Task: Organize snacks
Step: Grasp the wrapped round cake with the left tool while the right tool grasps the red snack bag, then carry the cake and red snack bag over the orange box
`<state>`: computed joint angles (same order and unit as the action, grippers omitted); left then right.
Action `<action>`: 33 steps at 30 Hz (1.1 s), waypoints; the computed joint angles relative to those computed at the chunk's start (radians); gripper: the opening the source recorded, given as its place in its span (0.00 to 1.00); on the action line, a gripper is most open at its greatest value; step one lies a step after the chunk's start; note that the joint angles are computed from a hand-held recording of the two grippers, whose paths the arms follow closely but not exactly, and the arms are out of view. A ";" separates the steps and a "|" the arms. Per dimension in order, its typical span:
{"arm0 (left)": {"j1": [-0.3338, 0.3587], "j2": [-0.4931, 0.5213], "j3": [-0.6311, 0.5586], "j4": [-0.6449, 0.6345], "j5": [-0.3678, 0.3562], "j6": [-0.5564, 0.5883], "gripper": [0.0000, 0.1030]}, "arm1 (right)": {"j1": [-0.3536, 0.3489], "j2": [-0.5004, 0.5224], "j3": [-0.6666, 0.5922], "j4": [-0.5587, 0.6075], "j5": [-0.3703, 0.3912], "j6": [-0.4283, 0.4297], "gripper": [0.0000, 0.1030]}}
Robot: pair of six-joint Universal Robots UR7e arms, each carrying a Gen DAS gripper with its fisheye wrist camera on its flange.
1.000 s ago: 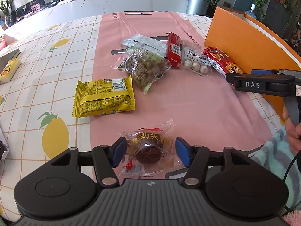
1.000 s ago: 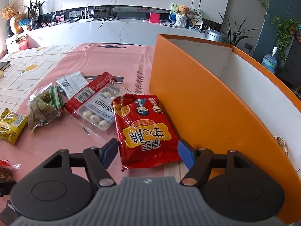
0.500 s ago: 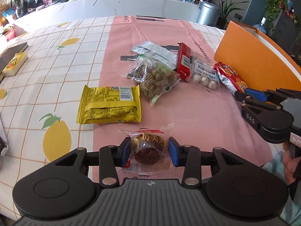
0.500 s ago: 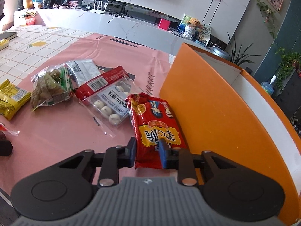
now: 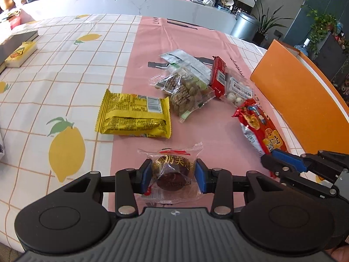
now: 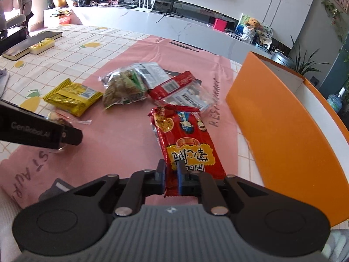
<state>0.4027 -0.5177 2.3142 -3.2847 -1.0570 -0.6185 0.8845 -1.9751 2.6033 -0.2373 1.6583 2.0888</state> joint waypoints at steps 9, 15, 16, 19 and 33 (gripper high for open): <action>0.017 -0.002 0.012 -0.075 -0.009 0.027 0.45 | 0.054 0.085 -0.148 0.129 0.044 0.044 0.82; 0.022 0.001 0.037 -0.127 -0.027 0.021 0.45 | 0.058 0.223 -0.268 0.227 0.097 0.143 0.92; 0.024 0.000 0.040 -0.134 -0.033 0.020 0.45 | 0.059 0.239 -0.280 0.236 0.103 0.153 0.92; 0.024 -0.005 0.046 -0.145 -0.044 0.020 0.45 | 0.072 0.278 -0.304 0.255 0.134 0.193 0.88; 0.019 -0.007 0.054 -0.158 -0.068 -0.023 0.45 | 0.044 0.183 -0.247 0.268 0.069 0.181 0.67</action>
